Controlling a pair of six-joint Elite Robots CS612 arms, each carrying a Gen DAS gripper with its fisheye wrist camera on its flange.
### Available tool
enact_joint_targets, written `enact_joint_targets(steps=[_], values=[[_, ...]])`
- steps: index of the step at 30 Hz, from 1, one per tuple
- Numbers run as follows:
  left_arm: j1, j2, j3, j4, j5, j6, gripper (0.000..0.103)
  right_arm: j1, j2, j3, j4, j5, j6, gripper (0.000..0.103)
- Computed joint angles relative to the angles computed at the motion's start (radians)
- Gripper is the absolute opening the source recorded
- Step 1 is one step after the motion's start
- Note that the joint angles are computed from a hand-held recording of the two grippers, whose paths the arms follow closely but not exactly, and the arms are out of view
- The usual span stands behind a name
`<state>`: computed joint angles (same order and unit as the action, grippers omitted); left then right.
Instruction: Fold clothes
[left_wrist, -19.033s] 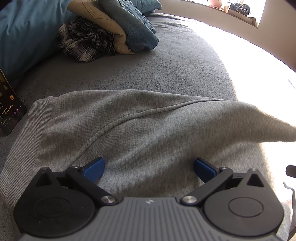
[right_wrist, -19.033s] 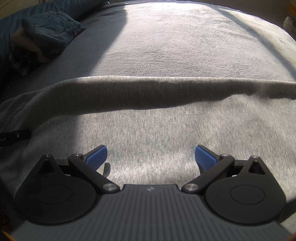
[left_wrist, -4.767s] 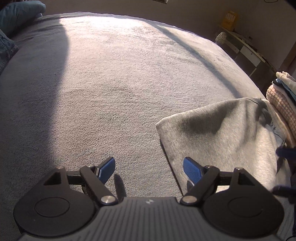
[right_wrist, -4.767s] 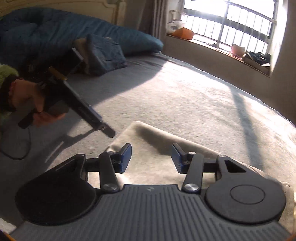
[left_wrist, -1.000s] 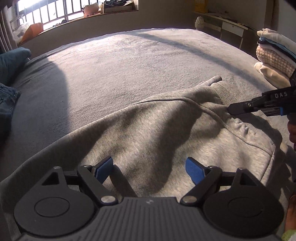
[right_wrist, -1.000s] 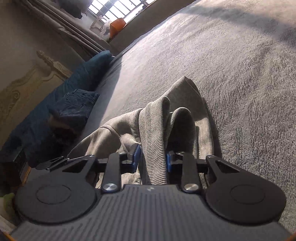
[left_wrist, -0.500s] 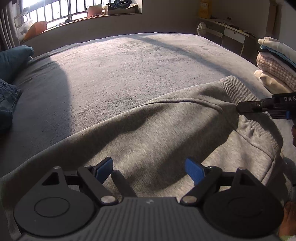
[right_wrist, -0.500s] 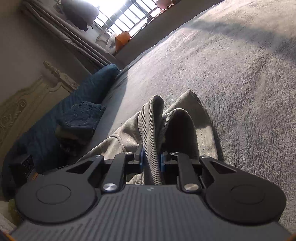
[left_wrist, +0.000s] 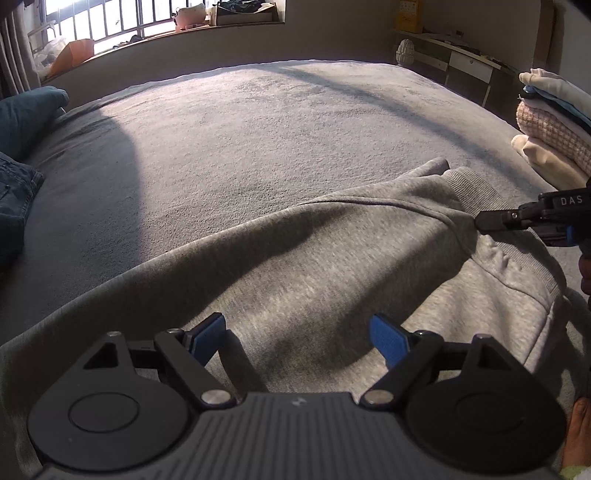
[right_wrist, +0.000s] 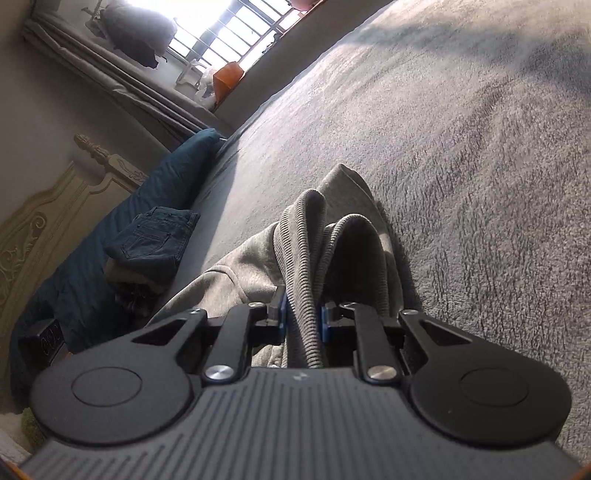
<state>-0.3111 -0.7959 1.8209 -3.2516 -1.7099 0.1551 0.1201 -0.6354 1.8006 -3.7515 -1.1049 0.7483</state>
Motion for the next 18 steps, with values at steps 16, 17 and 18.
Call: enact_joint_targets(steps=[16,17,18], values=[[0.026,-0.002,0.015,-0.037,-0.045,-0.051,0.087,0.085,-0.087,-0.012,0.067,-0.249,-0.343,0.016],[0.029,-0.005,0.019,-0.047,-0.049,-0.055,0.087,0.089,-0.078,-0.032,0.109,-0.259,-0.357,0.014],[0.033,-0.008,0.023,-0.056,-0.052,-0.058,0.087,0.092,-0.068,-0.053,0.160,-0.280,-0.369,0.014]])
